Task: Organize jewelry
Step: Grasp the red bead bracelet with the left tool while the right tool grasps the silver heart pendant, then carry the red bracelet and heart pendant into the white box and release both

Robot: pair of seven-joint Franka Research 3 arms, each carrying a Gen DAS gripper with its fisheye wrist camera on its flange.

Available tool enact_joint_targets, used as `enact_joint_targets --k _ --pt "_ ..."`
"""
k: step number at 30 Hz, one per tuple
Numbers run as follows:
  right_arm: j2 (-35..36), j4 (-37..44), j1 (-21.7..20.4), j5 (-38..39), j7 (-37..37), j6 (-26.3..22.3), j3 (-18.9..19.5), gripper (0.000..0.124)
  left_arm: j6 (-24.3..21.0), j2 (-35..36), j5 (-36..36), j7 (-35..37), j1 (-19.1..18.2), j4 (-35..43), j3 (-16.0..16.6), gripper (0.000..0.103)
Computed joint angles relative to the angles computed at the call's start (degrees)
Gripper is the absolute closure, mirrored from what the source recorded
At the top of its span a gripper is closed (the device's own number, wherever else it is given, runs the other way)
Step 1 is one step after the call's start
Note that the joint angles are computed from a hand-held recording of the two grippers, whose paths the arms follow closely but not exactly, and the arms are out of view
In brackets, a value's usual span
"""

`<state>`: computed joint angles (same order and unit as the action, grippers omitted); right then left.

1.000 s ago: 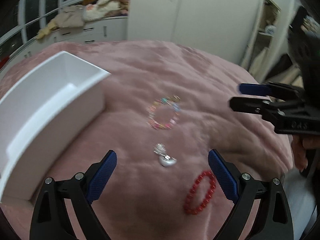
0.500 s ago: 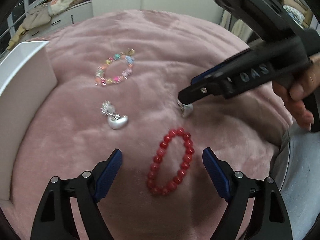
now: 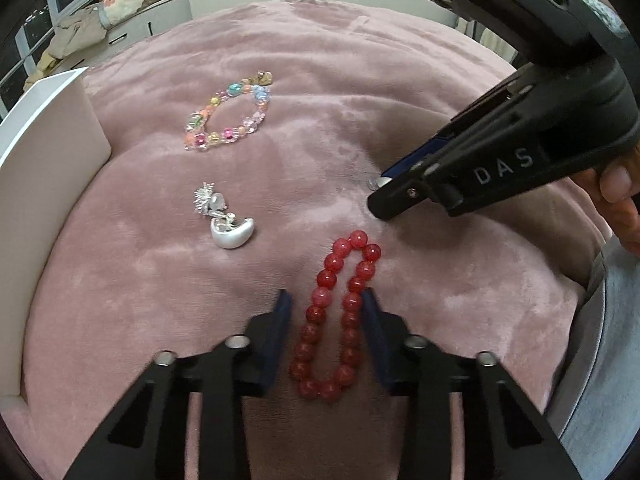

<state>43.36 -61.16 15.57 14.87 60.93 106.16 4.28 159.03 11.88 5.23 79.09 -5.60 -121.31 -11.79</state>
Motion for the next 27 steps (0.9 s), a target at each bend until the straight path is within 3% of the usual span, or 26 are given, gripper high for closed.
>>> enact_joint_targets --k 2,9,12,27 --pt "-0.45 -0.48 0.08 0.29 -0.08 0.96 0.17 0.103 0.06 -0.42 -0.09 -0.35 0.03 -0.49 0.07 0.079" --pt "-3.84 -5.20 -1.08 2.60 -1.29 4.55 0.64 0.103 0.07 0.17 2.26 -2.68 -0.79 0.48 0.61 0.080" --pt "-4.68 -6.09 -1.95 3.56 -2.39 5.42 0.78 0.103 -0.09 0.36 2.56 -3.07 -0.79 0.93 0.49 0.088" --pt "-8.42 -10.71 -3.67 6.71 -3.98 10.81 0.89 0.103 0.69 -1.88 0.00 -0.72 0.02 0.87 0.02 0.088"
